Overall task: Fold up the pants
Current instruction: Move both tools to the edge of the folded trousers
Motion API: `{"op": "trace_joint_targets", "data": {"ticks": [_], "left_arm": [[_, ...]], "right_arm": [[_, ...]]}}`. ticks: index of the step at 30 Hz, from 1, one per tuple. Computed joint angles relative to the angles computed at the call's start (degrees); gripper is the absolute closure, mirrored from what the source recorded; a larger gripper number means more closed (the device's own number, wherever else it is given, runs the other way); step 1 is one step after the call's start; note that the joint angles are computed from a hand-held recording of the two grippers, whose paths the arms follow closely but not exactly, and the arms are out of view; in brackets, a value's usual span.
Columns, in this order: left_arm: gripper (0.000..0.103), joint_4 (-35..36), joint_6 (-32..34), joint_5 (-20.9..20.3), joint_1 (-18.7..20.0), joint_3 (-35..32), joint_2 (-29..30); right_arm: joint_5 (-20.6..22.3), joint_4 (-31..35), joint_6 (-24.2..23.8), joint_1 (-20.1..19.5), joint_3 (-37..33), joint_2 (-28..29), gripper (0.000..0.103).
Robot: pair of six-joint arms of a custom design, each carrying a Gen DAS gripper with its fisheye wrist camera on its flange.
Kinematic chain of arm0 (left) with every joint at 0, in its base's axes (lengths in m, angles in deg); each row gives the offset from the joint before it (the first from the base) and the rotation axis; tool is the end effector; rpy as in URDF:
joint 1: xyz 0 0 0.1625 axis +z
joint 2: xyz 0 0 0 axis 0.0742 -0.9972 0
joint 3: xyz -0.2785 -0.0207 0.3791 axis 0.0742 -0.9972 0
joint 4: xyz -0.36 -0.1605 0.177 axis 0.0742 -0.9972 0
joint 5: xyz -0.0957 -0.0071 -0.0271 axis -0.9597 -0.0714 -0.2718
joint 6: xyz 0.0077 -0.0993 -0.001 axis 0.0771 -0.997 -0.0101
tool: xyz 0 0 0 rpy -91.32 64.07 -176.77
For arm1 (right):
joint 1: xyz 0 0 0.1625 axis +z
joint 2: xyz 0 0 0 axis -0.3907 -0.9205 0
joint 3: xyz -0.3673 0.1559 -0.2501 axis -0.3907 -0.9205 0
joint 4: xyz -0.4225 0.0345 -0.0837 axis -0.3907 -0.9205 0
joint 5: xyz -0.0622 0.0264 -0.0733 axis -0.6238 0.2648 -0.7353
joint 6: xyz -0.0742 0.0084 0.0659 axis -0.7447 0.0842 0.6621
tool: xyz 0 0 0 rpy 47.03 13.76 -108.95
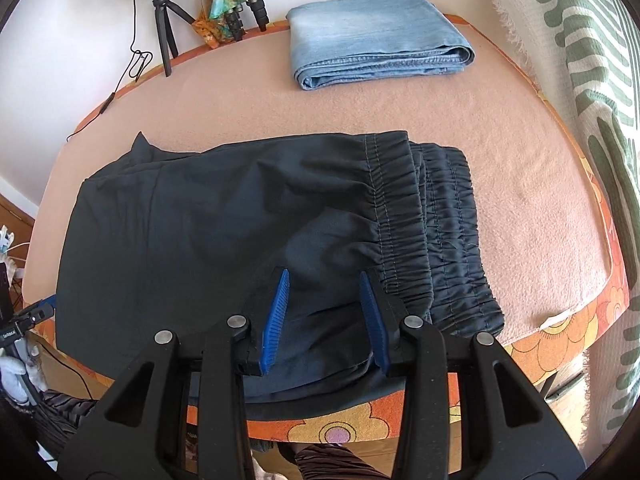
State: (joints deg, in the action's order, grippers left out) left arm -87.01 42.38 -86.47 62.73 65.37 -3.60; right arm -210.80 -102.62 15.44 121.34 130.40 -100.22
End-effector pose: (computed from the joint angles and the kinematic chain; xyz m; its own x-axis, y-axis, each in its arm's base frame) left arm -0.1467 -0.6993 0.2336 -0.9178 0.3935 -0.0523 0.3966 0.9032 -0.1639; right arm 0.1519 -0.5864 0.3014 -0.7751 0.3049 0.5533 -0.0229 0.8617 -0.5069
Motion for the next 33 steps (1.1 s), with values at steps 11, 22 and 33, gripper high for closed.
{"op": "trace_joint_targets", "data": {"ticks": [11,22,33], "left_arm": [[0.048,-2.7,-0.6,-2.0,0.1,2.3,-1.0],[0.05,-4.9,0.5,-6.0,0.2,3.9,-1.2],[0.05,-5.7,1.7,-8.2,0.6,4.4,-1.7]], "right_arm": [[0.1,-2.1,-1.6,3.1,-2.8,3.2,0.056],[10.0,1.5,-4.3,8.0,-12.6,12.9,0.041],[14.7,17.2,-5.7,10.0,-31.5,27.7,0.041]]}}
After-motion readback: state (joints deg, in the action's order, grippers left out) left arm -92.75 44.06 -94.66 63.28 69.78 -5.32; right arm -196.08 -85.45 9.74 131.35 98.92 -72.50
